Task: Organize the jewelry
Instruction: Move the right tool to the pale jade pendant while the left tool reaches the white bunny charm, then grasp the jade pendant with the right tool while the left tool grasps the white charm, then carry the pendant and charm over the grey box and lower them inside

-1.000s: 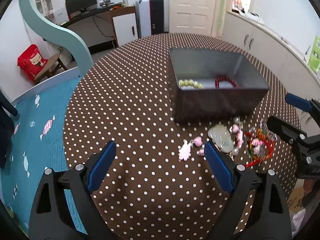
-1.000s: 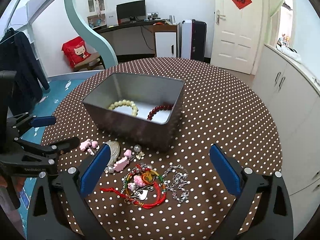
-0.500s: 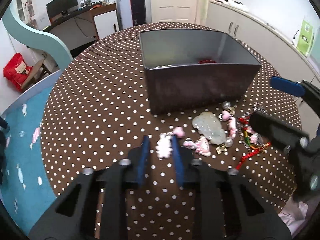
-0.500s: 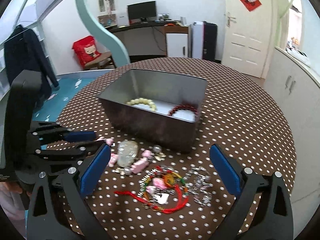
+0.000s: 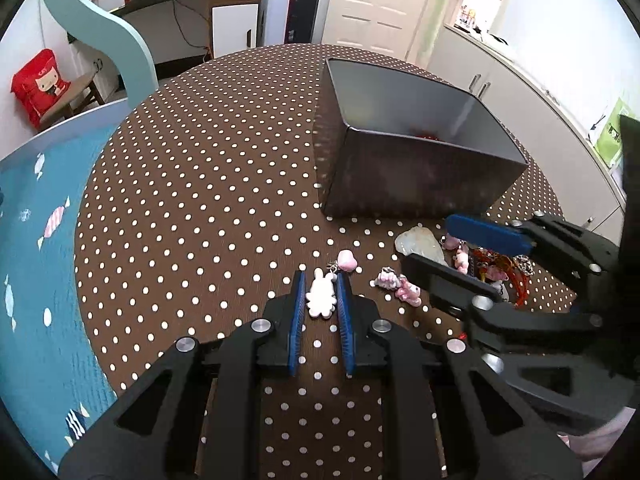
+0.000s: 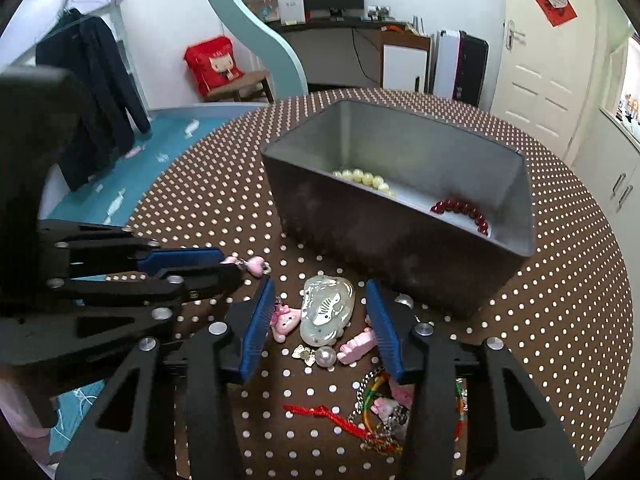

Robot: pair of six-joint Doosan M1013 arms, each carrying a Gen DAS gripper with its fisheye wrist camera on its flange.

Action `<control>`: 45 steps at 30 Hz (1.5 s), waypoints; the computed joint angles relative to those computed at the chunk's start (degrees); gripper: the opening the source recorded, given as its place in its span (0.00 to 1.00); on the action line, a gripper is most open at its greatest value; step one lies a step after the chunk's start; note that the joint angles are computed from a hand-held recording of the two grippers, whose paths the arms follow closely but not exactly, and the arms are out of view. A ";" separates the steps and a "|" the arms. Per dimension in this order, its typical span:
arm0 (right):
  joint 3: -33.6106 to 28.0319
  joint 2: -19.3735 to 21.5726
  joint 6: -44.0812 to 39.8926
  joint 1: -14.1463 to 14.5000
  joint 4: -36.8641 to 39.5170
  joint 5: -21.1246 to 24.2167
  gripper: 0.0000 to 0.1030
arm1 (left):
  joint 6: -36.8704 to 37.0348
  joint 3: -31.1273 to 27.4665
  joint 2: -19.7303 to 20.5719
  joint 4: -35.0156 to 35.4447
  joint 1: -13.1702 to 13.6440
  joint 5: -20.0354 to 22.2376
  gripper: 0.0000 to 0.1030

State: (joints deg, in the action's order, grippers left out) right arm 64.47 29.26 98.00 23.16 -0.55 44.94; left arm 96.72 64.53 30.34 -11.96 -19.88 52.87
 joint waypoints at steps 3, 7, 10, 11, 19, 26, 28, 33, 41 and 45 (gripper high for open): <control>-0.56 0.52 1.55 -0.08 0.01 1.11 0.38 | 0.16 0.37 -0.20 -0.43 0.20 -0.26 0.15; -0.75 0.61 2.69 0.14 -2.70 2.56 0.31 | 0.66 0.60 -0.33 -1.43 0.50 -0.27 0.15; -0.91 0.74 2.12 1.10 -6.96 3.39 0.31 | 0.84 0.63 -0.37 -1.89 0.63 -0.11 0.15; -1.01 0.82 2.48 1.27 -7.65 3.58 0.30 | 0.82 0.62 -0.37 -1.81 0.63 -0.12 0.15; -1.58 1.04 1.95 0.37 -3.17 4.25 0.27 | 0.07 -0.18 -0.14 -1.73 0.70 -0.08 0.15; -0.50 -0.13 0.84 -0.29 0.00 2.74 0.27 | 0.22 0.26 -0.87 -1.41 0.51 -1.36 0.15; -0.20 -0.44 0.55 -0.24 -0.06 2.33 0.27 | 0.33 0.32 -1.10 -1.41 0.36 -1.71 0.15; 0.60 -1.28 0.74 -0.18 -0.58 1.16 0.27 | 0.81 0.50 -1.73 -1.41 0.06 -2.84 0.15; 2.34 -3.49 0.06 -0.48 -0.73 -2.64 0.27 | 2.76 -0.34 -2.52 -2.50 -0.72 -4.88 0.15; 2.85 -4.37 1.21 -0.68 -2.62 -4.26 0.27 | 4.03 -1.46 -2.49 -3.30 -1.13 -5.78 0.15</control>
